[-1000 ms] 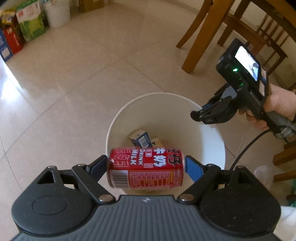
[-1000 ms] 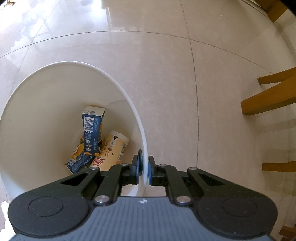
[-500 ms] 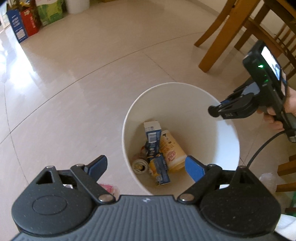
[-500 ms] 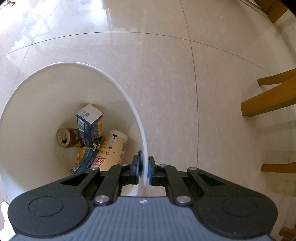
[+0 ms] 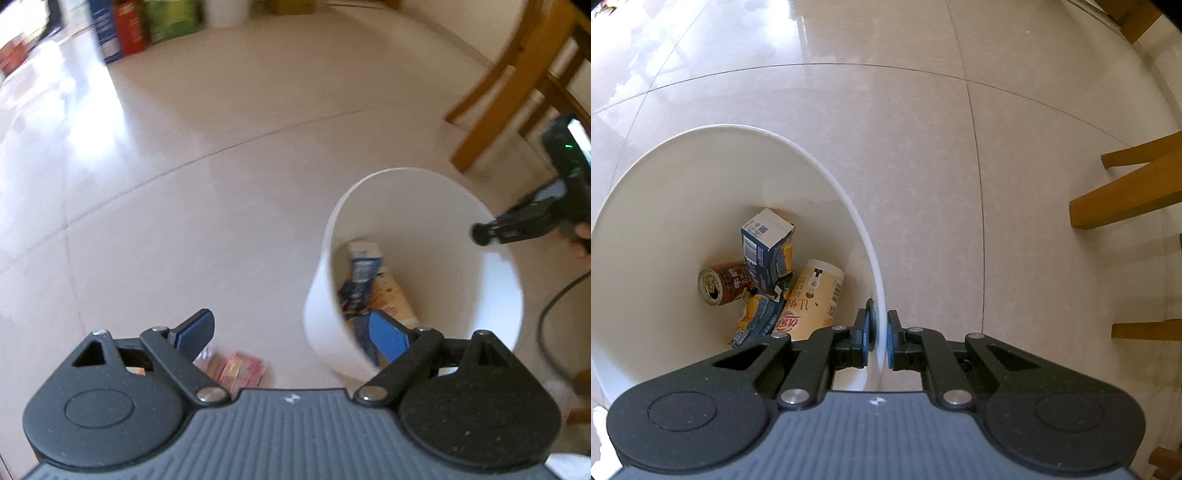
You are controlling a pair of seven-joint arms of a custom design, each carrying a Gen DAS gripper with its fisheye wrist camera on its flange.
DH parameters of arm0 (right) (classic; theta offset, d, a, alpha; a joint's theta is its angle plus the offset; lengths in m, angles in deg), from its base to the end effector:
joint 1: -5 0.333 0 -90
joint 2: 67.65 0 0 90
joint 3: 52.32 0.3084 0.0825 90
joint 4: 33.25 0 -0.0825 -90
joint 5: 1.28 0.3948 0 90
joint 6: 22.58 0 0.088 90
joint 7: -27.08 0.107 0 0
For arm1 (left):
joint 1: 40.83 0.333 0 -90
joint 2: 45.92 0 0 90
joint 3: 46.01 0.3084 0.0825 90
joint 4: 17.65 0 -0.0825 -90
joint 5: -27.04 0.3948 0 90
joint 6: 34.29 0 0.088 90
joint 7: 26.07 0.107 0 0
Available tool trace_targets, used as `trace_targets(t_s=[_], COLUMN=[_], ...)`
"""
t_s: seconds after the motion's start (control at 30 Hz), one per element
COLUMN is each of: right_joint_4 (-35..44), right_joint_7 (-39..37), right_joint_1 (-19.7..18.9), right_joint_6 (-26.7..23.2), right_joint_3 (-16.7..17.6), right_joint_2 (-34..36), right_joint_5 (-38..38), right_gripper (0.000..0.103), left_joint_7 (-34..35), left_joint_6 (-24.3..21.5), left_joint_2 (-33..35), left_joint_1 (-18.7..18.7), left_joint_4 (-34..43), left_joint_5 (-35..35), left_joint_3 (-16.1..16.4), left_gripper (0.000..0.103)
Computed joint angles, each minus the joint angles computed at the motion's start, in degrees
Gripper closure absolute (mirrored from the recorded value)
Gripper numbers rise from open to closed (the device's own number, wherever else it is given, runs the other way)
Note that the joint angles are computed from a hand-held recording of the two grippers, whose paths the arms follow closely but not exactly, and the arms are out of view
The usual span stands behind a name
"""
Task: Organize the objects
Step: 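Lower the left gripper onto the whole orange and grasp it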
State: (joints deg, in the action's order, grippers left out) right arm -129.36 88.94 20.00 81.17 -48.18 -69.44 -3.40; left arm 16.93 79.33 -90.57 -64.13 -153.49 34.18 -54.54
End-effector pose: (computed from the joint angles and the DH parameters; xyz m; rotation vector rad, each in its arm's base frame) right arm 0.5460 0.1869 0.6052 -2.8491 1.1045 -0.2302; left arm 0.3048 -0.1968 0.6171 -2.2413 1.7246 -0.5098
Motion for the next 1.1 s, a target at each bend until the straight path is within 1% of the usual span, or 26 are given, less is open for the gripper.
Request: trace_targets(t_s=[0.13,0.3,0.5,0.53,0.6,0.67,0.7,0.73,0.8,0.97,1.1], right_joint_4=[-0.15,-0.42,-1.72,-1.93,-2.41,-3.15,-3.53,-3.79,-4.03,-3.86,-4.07], right_joint_7=[0.11,-0.06,-0.27,-0.21,-0.03,0.06,0.04,-0.04,0.03,-0.34,-0.68], right_joint_1=[-0.09,-0.21,-0.31,-0.36,-0.46,-0.57,-0.60,-0.64,-0.74,-0.87,-0.88], right_joint_6=[0.25,0.53,1.62,1.82,2.23,2.94,3.28,3.51,3.62,3.50,3.64], right_joint_3=[-0.09,-0.12,0.00,0.02,0.04,0.09,0.15,0.21,0.29,0.34,0.40], right_joint_2=[-0.08,-0.35,-1.24,-1.37,-1.71,-2.18,-2.46,-2.64,-2.81,-2.69,-2.95], right_joint_5=[0.24,0.44,0.37,0.43,0.63,0.61,0.57,0.51,0.50,0.77,0.74], right_gripper=[0.092,0.092,0.092,0.092,0.092,0.092,0.092,0.092,0.092,0.092,0.092], left_joint_7=[-7.05,-17.59,-25.68,-26.62,-29.33,-31.89,-32.99,-34.09,-36.51,-43.20,-45.54], left_joint_6=[-2.23,-3.66,-3.54,-3.26,-1.87,0.90,1.51,2.78,5.26,10.21,13.13], left_joint_2=[-4.93,-10.37,-12.03,-12.64,-12.73,-12.59,-12.73,-12.32,-10.75,-9.29,-7.14], left_joint_1=[0.91,0.21,-0.72,-0.73,-0.60,-0.36,-0.35,-0.22,0.31,1.18,1.32], left_joint_4=[-4.99,-12.94,-20.80,-22.37,-25.16,-28.09,-29.24,-30.32,-32.16,-35.74,-37.22], left_joint_5=[-0.86,-3.04,-2.81,-2.67,-2.98,-3.38,-3.59,-3.76,-4.02,-4.39,-4.20], left_joint_3=[-1.43,-1.78,-1.75,-1.31,-0.87,-0.31,-0.08,0.14,0.38,0.30,0.97], left_gripper=[0.012,0.012,0.013,0.013,0.013,0.013,0.015,0.020,0.024,0.025,0.025])
